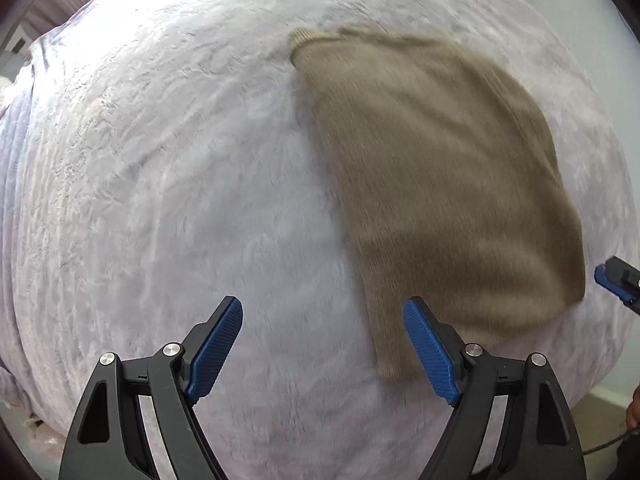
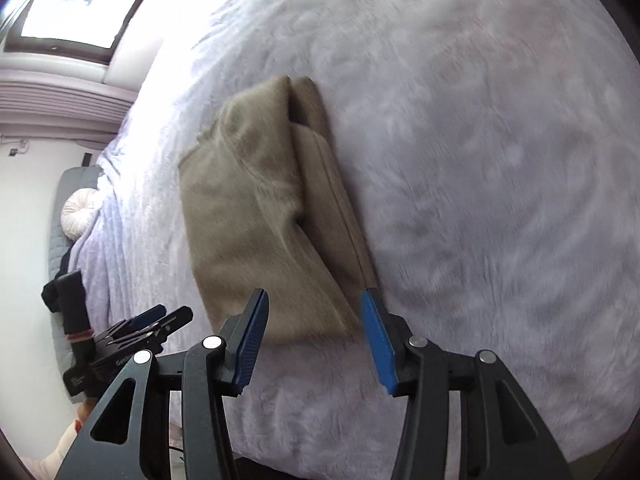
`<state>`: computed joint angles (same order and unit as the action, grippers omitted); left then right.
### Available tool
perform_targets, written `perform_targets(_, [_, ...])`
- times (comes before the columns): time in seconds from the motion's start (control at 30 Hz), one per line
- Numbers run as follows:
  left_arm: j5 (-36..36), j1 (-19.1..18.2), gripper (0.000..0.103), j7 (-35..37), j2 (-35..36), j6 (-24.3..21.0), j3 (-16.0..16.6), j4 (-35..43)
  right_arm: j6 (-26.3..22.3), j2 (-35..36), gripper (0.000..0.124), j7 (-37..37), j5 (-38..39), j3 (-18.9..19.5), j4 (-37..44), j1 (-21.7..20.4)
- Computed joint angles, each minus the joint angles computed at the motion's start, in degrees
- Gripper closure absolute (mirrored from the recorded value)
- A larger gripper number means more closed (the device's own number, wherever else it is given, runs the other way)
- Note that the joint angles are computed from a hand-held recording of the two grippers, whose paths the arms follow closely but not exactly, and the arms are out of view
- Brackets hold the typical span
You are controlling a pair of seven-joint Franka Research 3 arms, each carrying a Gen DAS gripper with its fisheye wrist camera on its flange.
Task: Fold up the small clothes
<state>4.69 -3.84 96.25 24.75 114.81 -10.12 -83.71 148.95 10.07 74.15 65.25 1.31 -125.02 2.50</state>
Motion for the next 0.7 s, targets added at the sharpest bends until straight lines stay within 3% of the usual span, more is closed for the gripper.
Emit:
perform_targets(0.27, [-0.1,-1.6,0.019,-4.9,14.2,-3.9,0.4,20.5,-5.1,16.8,0.072,-0.8,-4.0,1.1,22.9,-4.7])
perform_targets(0.43, [-0.3,-2.0,0.019,-5.5,17.7,-4.7,0.2,23.8,-9.9,27.0,0.073,1.7,-5.0,4.7,35.2,-8.7])
perform_targets(0.47, [-0.5,-2.0,0.019,-5.9,18.0,-4.9,0.2,24.2,-11.7,28.9,0.079,2.5,-4.4,5.7,37.3,-9.7])
perform_targets(0.5, [-0.6,-1.9,0.019,-6.1,18.2,-5.0,0.2,24.5,-12.6,29.9,0.102,2.9,-4.4,6.3,38.6,-10.1])
perform_targets(0.53, [-0.9,-1.8,0.019,-5.9,18.5,-5.3,0.0,25.0,-12.3,29.9,0.108,2.4,-4.7,6.7,38.8,-10.2])
perform_targets(0.6, [-0.9,-1.4,0.019,-5.0,18.3,-4.4,-0.1,24.5,-10.5,28.6,0.113,-0.6,-4.8,7.3,38.1,-10.4])
perform_targets(0.7, [-0.8,-1.7,0.019,-3.5,17.9,-3.4,-0.4,24.0,-7.1,25.4,0.116,-1.4,-10.4,5.2,35.7,-7.8])
